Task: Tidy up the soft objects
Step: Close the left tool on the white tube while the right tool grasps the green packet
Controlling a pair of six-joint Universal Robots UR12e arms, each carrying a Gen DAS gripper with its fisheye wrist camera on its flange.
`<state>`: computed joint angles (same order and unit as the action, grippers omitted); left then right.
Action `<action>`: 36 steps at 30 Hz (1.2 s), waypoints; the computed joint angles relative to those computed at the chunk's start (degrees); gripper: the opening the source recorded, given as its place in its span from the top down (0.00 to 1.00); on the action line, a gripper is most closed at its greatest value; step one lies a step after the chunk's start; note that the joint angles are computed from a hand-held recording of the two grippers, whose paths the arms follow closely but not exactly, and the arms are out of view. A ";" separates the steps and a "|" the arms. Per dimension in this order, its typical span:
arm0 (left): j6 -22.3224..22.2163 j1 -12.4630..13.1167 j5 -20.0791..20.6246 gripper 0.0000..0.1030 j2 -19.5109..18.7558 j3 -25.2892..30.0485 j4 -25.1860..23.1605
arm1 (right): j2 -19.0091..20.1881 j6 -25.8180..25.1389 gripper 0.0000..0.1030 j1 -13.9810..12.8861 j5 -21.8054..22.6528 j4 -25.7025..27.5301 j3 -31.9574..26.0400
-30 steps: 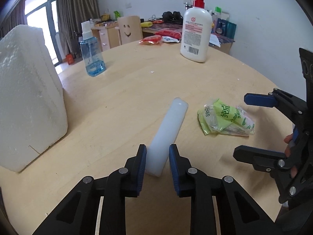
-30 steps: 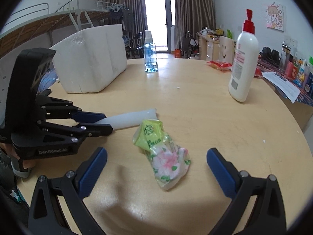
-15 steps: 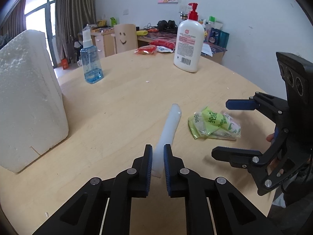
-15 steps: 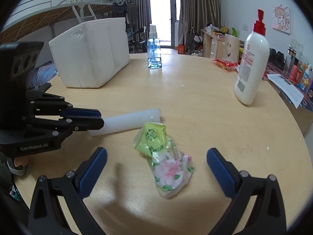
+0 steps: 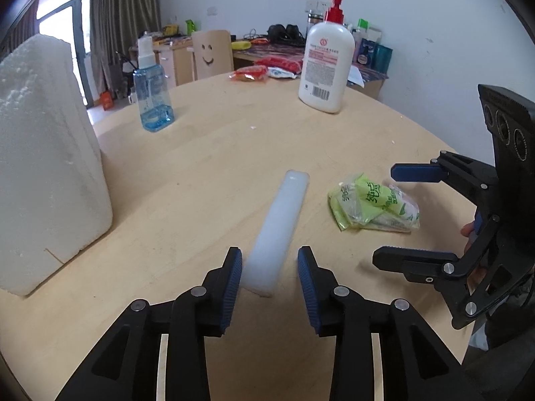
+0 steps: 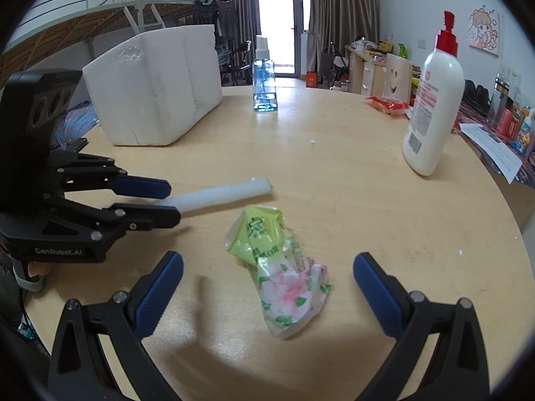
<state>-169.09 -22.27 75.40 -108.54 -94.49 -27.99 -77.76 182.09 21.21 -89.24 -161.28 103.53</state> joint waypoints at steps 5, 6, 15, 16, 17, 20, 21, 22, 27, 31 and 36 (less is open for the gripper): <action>0.64 -0.15 0.41 0.64 -0.23 0.20 -0.87 | -0.08 -0.72 0.00 -0.18 0.47 -0.07 0.06; 0.84 -0.15 0.44 0.64 -0.21 0.17 -0.80 | -0.04 -0.76 0.00 -0.26 0.51 -0.11 -0.01; 6.33 -0.89 0.56 0.40 0.08 -0.20 -1.66 | 0.03 -2.18 0.33 -0.09 -1.17 2.57 -0.38; 7.00 -1.04 0.74 0.39 0.11 -0.22 -1.82 | 0.08 -2.66 0.40 -0.04 -1.20 3.22 -0.47; 7.29 -1.05 0.66 0.38 0.10 -0.19 -1.92 | 0.07 -3.11 0.43 0.02 -1.27 3.40 -0.43; 6.81 -0.91 0.44 0.24 -0.02 0.01 -2.15 | -0.09 -3.94 0.54 -0.01 -1.21 2.88 -0.18; 6.41 -0.88 0.64 0.20 -0.11 0.17 -2.42 | -0.08 -3.89 0.57 -0.09 -1.17 2.84 -0.17; 6.08 -0.92 1.10 0.19 -0.22 0.35 -2.74 | -0.09 -3.63 0.59 -0.14 -1.23 2.79 -0.17; 4.32 -0.70 1.33 0.19 -0.39 0.61 -2.65 | -0.51 -1.07 0.63 -0.53 -0.76 1.68 0.58; 3.50 -0.57 0.96 0.19 -0.65 0.93 -2.59 | -1.65 0.90 0.63 -0.94 0.25 -0.88 2.23; 4.33 -0.89 1.58 0.30 -1.09 1.48 -2.42 | -2.64 2.98 0.63 -1.23 1.05 -3.03 3.91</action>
